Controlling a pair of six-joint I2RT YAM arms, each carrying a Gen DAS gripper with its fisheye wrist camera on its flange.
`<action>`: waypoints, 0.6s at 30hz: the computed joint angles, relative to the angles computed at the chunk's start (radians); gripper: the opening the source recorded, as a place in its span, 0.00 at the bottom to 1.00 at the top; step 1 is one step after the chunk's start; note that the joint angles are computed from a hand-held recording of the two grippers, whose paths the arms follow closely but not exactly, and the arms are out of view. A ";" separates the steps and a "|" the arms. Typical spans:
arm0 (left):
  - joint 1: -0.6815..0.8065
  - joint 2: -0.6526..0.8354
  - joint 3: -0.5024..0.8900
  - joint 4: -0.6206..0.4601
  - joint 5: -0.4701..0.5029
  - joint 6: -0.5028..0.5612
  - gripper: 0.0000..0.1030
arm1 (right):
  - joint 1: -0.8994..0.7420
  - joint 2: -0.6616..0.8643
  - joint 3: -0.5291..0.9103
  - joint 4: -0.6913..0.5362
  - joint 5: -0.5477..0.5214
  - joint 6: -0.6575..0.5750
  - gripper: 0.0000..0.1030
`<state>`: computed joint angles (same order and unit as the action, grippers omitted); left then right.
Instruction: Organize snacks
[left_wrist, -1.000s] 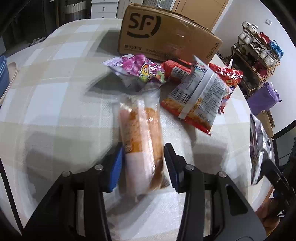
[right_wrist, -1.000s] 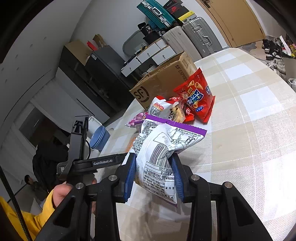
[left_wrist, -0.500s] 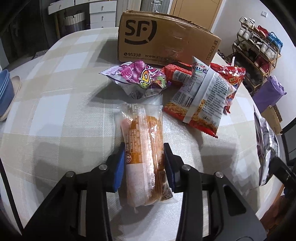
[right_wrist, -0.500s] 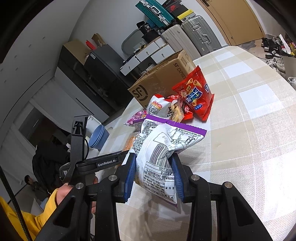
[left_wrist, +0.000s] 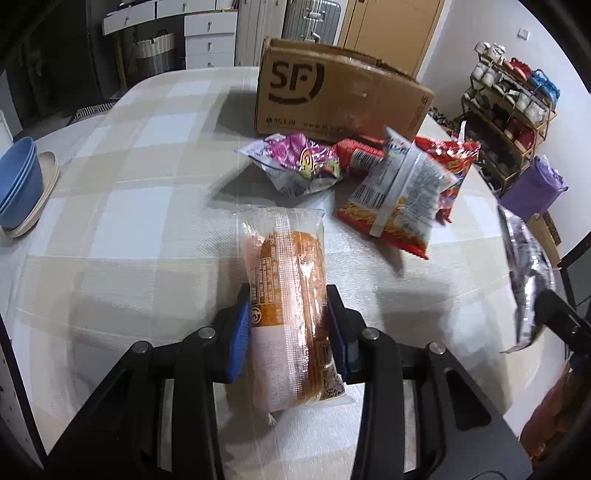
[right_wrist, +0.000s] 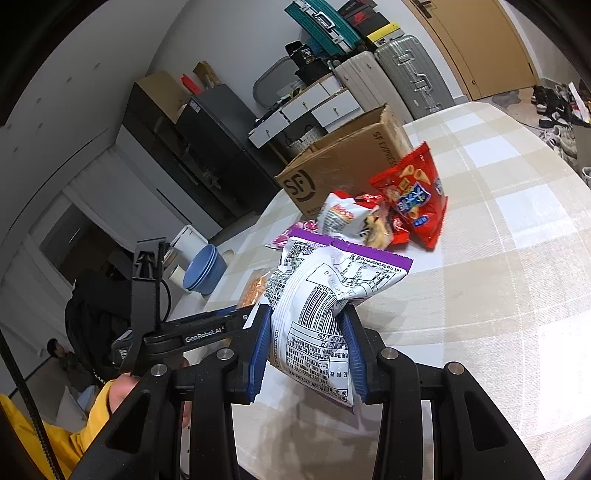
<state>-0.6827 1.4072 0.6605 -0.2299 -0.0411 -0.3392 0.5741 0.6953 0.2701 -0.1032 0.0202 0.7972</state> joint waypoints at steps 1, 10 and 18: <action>-0.001 -0.017 -0.006 -0.006 0.002 0.000 0.33 | 0.009 0.007 0.007 0.001 0.008 0.000 0.37; -0.035 -0.226 -0.027 -0.108 0.006 -0.006 0.33 | 0.065 0.024 0.054 -0.019 0.054 -0.006 0.37; -0.068 -0.354 -0.041 -0.187 0.008 -0.020 0.33 | 0.103 0.048 0.067 -0.010 0.087 0.010 0.37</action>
